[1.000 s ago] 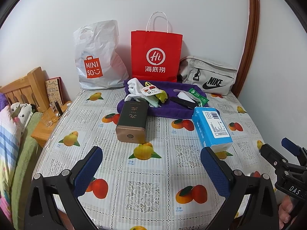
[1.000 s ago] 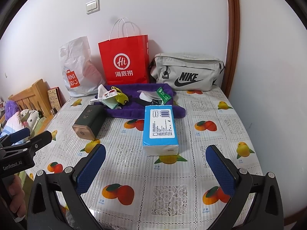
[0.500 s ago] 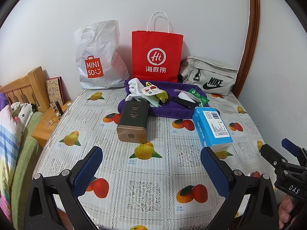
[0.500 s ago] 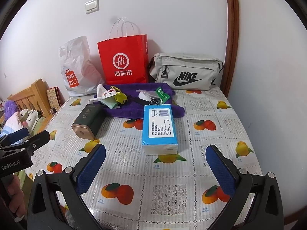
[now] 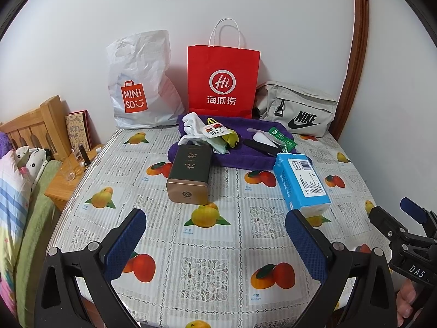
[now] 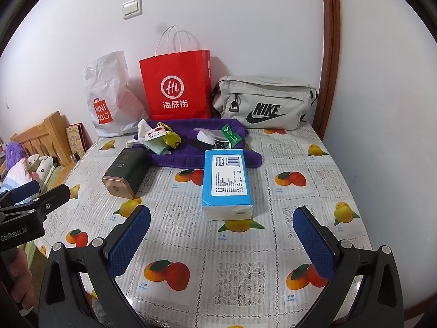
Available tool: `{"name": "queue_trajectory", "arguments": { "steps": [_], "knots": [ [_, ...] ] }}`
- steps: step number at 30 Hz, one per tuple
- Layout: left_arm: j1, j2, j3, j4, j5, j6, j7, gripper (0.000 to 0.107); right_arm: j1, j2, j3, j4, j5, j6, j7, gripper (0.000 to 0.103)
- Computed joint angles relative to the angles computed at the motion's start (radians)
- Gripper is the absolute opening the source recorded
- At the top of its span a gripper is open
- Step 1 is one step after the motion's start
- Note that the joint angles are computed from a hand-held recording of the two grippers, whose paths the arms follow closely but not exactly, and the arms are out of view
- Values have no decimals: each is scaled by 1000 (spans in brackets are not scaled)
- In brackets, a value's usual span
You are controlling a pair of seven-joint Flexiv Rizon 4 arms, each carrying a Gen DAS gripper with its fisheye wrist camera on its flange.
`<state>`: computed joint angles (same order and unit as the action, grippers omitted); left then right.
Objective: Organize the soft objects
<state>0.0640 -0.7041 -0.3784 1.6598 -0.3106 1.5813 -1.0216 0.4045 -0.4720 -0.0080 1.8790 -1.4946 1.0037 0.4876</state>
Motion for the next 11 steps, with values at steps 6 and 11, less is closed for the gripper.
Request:
{"name": "queue_trajectory", "arguments": {
  "steps": [6,11],
  "knots": [
    [5,2,-6,5,2,6,-1,103,1,1,1,1,1,-3,-2,103],
    [3,2,-3,6,4,6,-4,103,2,1,1,0,4,-4,-2,103]
  ]
}}
